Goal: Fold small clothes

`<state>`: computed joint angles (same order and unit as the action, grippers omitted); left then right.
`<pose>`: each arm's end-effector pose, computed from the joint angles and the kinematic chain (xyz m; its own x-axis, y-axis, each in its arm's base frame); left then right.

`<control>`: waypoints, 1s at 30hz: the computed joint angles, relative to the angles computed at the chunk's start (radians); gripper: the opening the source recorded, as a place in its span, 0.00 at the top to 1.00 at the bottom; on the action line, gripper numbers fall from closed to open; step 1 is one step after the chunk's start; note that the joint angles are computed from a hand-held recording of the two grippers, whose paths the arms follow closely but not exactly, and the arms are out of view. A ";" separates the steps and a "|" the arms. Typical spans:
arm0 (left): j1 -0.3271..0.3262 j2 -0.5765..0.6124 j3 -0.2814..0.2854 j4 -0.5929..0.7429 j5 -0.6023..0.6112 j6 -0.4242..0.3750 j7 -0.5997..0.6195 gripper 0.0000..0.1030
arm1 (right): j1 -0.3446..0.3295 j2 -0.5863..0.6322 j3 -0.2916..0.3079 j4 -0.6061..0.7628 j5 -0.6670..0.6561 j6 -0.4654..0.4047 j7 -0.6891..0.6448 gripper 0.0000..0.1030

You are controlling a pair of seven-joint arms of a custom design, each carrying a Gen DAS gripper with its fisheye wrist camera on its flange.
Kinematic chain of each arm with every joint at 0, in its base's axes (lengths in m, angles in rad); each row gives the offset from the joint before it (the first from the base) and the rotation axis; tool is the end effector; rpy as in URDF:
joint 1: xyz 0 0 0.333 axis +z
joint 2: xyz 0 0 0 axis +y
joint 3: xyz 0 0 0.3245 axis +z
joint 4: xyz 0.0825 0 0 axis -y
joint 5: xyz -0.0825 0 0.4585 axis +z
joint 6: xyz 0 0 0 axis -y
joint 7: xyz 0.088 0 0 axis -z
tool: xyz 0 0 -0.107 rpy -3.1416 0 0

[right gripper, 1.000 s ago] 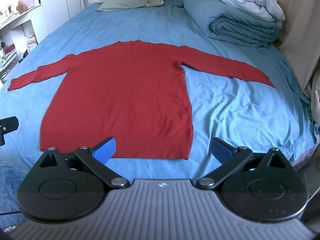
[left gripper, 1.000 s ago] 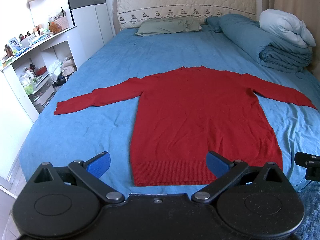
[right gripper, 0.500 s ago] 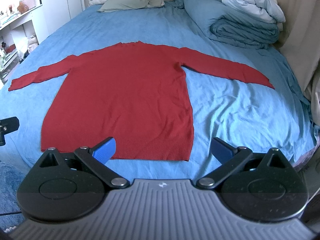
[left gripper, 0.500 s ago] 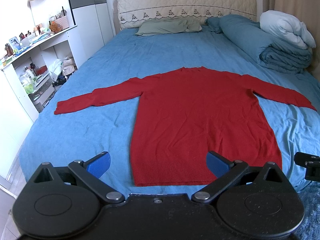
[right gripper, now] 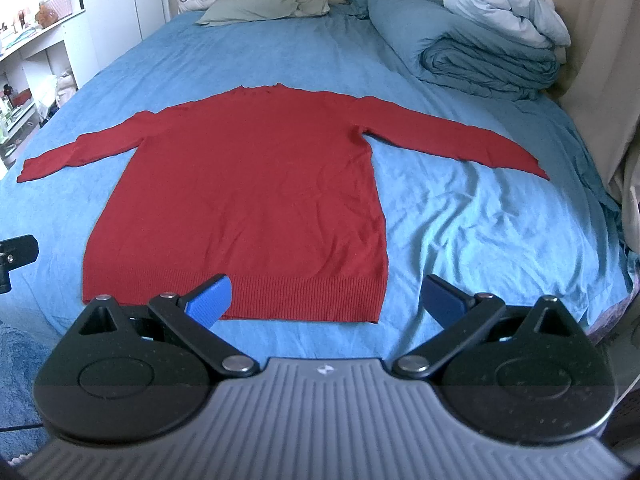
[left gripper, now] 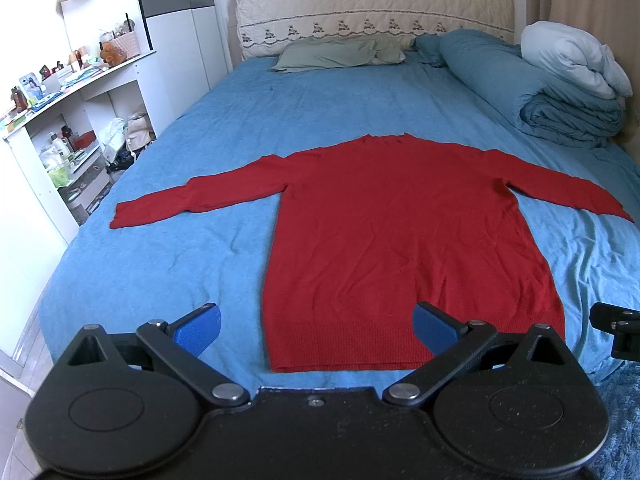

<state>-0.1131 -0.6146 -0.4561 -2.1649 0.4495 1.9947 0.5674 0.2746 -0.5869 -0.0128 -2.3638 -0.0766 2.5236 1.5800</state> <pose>0.3946 -0.2781 0.6574 0.3803 -0.9187 -0.1067 -0.6837 -0.2016 -0.7014 0.4752 0.1271 0.6170 0.2690 -0.9612 0.0616 -0.6956 -0.2381 -0.6779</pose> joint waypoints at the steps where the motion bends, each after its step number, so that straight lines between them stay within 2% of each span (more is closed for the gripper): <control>1: 0.000 -0.001 0.000 0.000 0.000 -0.001 0.000 0.00 | -0.001 0.004 0.004 0.007 -0.001 -0.004 0.003 0.00; 12: 0.001 -0.010 0.010 0.002 -0.007 0.011 0.015 0.00 | -0.004 0.005 0.008 0.022 -0.005 -0.005 0.010 0.00; 17: 0.035 0.056 0.018 0.061 0.033 0.057 0.044 0.00 | -0.021 0.037 0.000 0.062 -0.012 0.010 0.022 0.00; 22: 0.072 0.235 0.033 0.200 0.121 0.124 0.082 0.00 | -0.070 0.195 0.003 0.203 -0.039 0.062 0.075 0.00; 26: 0.058 0.425 0.072 0.352 0.185 0.180 0.102 0.00 | -0.110 0.364 0.004 0.345 -0.063 0.100 0.131 0.00; 30: 0.020 0.670 0.121 0.594 0.207 0.197 0.167 0.00 | -0.145 0.553 0.001 0.533 -0.091 0.093 0.216 0.00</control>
